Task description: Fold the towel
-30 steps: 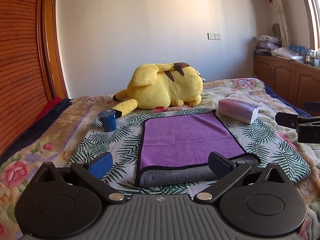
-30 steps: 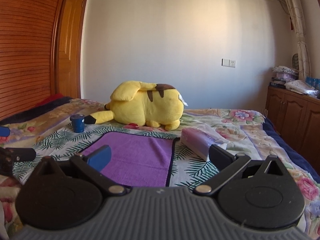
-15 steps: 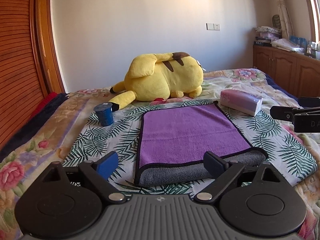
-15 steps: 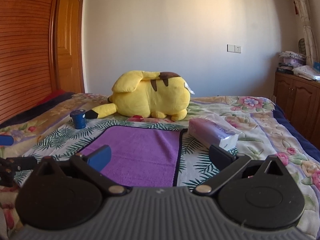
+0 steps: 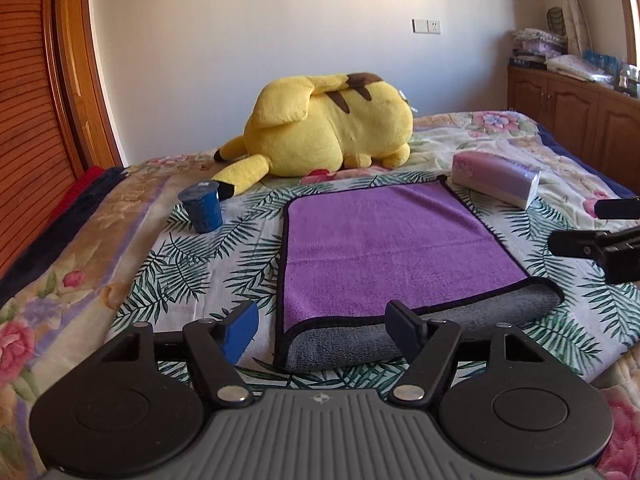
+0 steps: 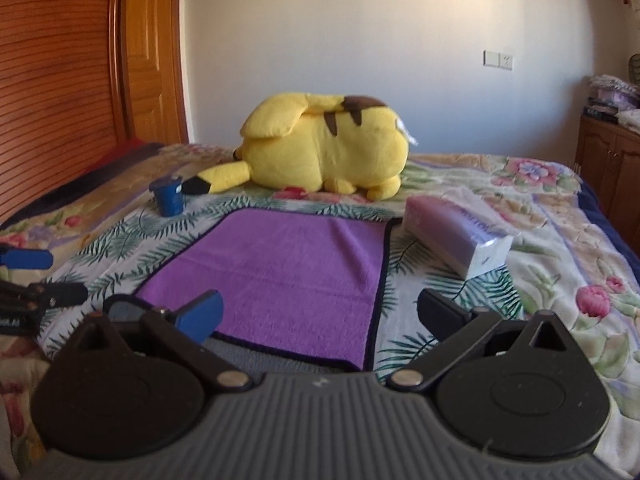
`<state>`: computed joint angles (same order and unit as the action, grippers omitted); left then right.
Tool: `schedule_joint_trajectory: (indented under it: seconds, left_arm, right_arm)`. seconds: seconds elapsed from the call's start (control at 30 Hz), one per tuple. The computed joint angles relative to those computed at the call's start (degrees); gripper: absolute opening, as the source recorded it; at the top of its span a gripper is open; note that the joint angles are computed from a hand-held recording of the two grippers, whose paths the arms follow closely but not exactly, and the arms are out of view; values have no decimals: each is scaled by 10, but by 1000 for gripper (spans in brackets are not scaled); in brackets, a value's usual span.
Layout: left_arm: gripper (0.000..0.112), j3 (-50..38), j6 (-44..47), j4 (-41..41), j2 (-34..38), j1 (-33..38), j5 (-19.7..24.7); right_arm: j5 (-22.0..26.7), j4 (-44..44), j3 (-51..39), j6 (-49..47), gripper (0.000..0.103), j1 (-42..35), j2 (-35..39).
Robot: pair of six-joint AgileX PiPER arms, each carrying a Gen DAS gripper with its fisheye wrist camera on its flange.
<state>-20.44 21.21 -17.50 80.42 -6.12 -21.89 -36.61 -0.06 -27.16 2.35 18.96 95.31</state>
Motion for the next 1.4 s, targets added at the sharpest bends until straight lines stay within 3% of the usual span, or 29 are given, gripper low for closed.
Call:
schedule_joint_trajectory:
  seconds: [0.27, 0.4, 0.63, 0.8, 0.9, 1.0, 1.13, 1.23, 1.4]
  left_arm:
    - [53, -52, -48, 94, 86, 49, -1]
    - [53, -73, -71, 137, 119, 68, 1]
    - [43, -113, -140, 245, 169, 95, 25]
    - [43, -132, -182, 295, 197, 111, 31]
    - [42, -141, -251, 357, 206, 126, 38]
    - [38, -145, -293, 397, 210, 133, 39]
    - [23, -151, -386, 499, 219, 142, 40]
    - [19, -150, -393, 505, 222, 142, 36]
    - [10, -148, -423, 534, 222, 147, 28]
  right_arm:
    - [76, -92, -45, 62, 101, -24, 37]
    - [112, -138, -65, 99, 88, -35, 52]
    - [133, -217, -93, 165, 86, -55, 77]
    - [152, -311, -119, 256, 77, -78, 97]
    - [162, -371, -133, 315, 71, -83, 109]
    - [172, -407, -143, 347, 68, -83, 119]
    - [181, -485, -154, 420, 65, -88, 125]
    - [186, -497, -154, 427, 62, -86, 123]
    - [184, -527, -155, 450, 45, -92, 119]
